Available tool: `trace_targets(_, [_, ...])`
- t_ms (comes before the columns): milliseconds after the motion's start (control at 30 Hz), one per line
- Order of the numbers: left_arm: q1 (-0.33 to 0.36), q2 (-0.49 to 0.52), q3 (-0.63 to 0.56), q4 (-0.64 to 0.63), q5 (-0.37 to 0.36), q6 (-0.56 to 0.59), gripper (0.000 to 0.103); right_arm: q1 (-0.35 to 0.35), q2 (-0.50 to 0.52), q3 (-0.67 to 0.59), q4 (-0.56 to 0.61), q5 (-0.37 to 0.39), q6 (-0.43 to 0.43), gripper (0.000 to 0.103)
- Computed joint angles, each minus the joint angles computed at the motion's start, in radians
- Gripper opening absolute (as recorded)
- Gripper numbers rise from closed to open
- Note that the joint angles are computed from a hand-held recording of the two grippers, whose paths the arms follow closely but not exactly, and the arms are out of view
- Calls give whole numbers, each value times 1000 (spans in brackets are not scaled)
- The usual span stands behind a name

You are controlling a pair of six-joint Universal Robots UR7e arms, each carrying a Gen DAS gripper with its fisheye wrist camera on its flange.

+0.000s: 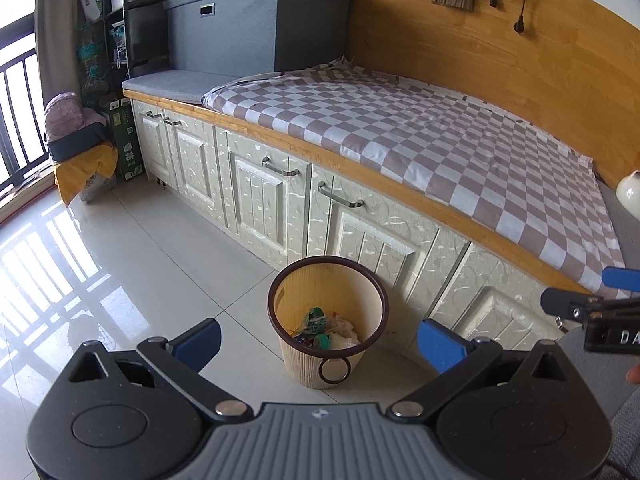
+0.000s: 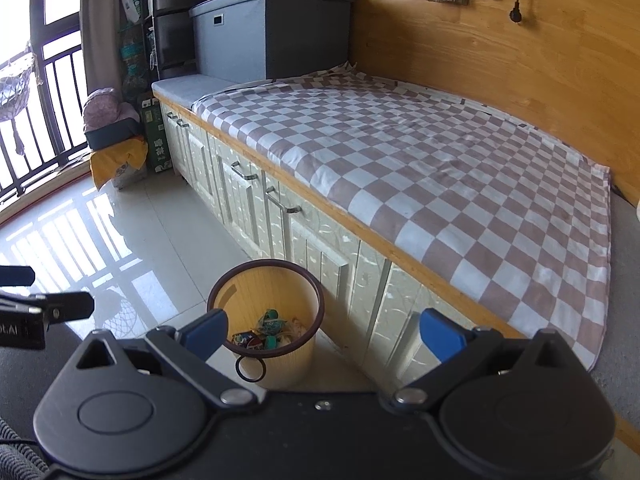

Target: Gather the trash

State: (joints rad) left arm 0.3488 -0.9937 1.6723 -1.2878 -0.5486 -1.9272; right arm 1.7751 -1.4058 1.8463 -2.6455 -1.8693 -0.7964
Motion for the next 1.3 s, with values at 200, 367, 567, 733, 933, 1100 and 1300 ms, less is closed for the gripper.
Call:
trace_targets(200, [-1, 1, -1, 4, -1, -3, 103, 2, -5, 4, -7, -3, 4, 103])
trace_targets(367, [-3, 0, 0, 7, -2, -5, 103, 3, -7, 7, -8, -5, 2, 103])
trace_targets(567, [-4, -1, 1, 9, -1, -8, 103, 3, -9, 9, -8, -5, 4, 103])
trace_targets(733, [-7, -6, 2, 17, -4, -13, 103, 3, -10, 8, -7, -5, 4, 103])
trace_targets(933, [-8, -6, 3, 16, -4, -12, 103, 3, -10, 9, -9, -7, 5, 103])
trace_targets(1100, [-9, -8, -2, 31, -3, -17, 103, 1, -9, 6, -11, -8, 5, 103])
trace_targets(1300, [-11, -6, -4, 34, -2, -21, 103, 0, -8, 4, -10, -7, 4, 103])
